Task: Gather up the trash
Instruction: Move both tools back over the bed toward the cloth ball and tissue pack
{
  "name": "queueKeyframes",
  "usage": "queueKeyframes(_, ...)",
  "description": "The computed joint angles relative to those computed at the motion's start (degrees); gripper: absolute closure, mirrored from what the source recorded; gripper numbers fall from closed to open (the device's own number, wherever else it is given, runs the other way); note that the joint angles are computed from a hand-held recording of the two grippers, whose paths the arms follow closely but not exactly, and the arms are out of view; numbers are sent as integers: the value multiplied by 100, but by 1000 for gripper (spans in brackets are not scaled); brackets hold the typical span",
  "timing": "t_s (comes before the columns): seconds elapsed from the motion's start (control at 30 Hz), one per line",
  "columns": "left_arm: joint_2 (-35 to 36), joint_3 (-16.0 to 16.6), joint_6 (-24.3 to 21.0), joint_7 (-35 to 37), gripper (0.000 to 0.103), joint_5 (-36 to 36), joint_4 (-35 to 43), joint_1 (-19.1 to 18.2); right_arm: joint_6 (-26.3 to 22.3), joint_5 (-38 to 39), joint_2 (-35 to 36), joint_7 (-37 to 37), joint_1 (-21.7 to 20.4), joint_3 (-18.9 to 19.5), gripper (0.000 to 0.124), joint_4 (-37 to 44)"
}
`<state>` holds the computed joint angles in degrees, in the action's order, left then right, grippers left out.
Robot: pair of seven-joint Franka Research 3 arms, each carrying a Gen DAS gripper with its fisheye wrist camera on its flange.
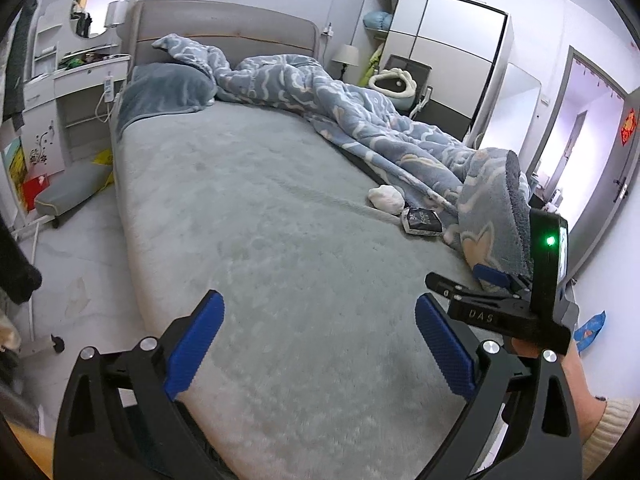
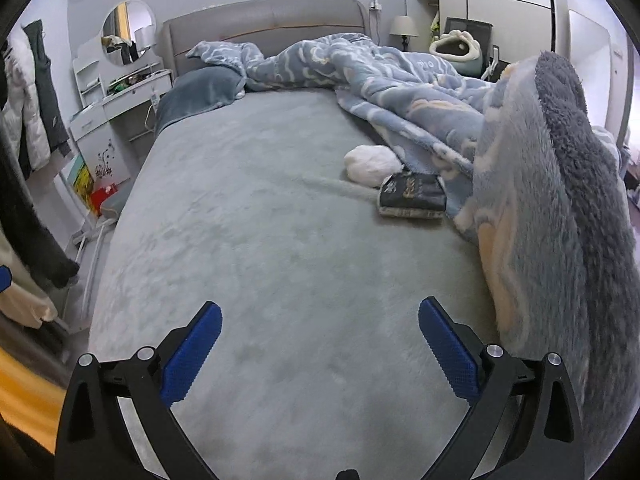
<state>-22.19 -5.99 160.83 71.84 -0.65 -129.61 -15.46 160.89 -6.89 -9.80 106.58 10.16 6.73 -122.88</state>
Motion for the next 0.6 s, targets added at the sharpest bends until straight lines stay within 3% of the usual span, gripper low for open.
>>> queueKeyframes(0.4,950,52,180,596,5,-396,654,15,52,342,906,-369,109,-345,24,846)
queueKeyframes(0.6,1474,2,136,1288,5,-826,1132,61,-1,-84,1275,-13,205,-509,24,1292)
